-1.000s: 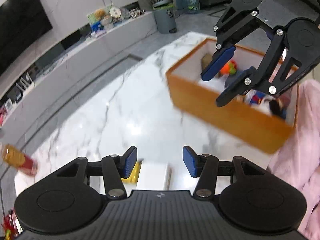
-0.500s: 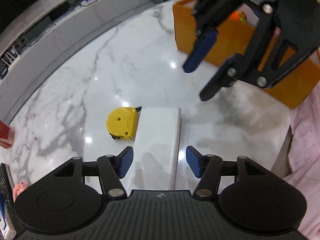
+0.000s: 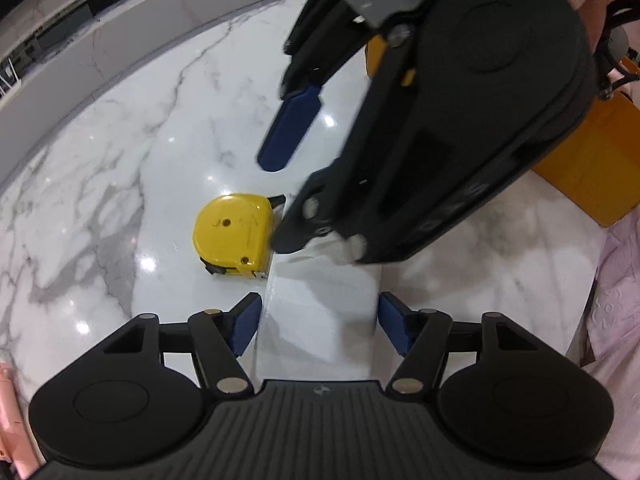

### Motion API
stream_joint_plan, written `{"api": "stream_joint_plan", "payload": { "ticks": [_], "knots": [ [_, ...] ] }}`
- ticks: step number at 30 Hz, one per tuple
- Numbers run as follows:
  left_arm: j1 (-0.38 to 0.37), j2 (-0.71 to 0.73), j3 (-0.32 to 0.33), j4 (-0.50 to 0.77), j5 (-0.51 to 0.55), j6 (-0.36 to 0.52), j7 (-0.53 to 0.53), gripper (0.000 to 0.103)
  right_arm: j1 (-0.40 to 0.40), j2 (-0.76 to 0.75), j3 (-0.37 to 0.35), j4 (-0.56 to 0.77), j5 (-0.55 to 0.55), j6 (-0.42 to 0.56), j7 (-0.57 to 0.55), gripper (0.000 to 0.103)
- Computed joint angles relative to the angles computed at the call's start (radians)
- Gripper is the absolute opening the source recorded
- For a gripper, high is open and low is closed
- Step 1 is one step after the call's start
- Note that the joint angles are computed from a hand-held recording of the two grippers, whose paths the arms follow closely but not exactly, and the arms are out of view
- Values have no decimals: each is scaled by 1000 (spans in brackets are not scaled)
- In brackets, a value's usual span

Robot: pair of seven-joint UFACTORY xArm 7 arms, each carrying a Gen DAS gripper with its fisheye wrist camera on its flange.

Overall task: Organize objects
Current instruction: 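Grasp the yellow tape measure with the right tool while the left tool approaches the white box, then grasp the white rectangular box with the left tool while the right tool holds the tape measure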

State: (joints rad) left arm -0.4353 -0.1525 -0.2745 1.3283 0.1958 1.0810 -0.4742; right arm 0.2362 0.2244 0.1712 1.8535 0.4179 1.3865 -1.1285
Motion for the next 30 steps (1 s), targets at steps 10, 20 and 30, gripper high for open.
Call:
{"api": "stream_joint_plan", "payload": {
  "ticks": [10,20,30],
  "knots": [
    [13,-40,19,-24,-65,23,71,73,43,55,18,24,-30,-40,68,64],
    [24,-78,8,-50,-86,33,75,73,87,116,20,72,-104,-45,213,61],
    [27,-65,-7,-27,-66,71,46,73,78,80,28,30,-103,-85,187,59]
  ]
}}
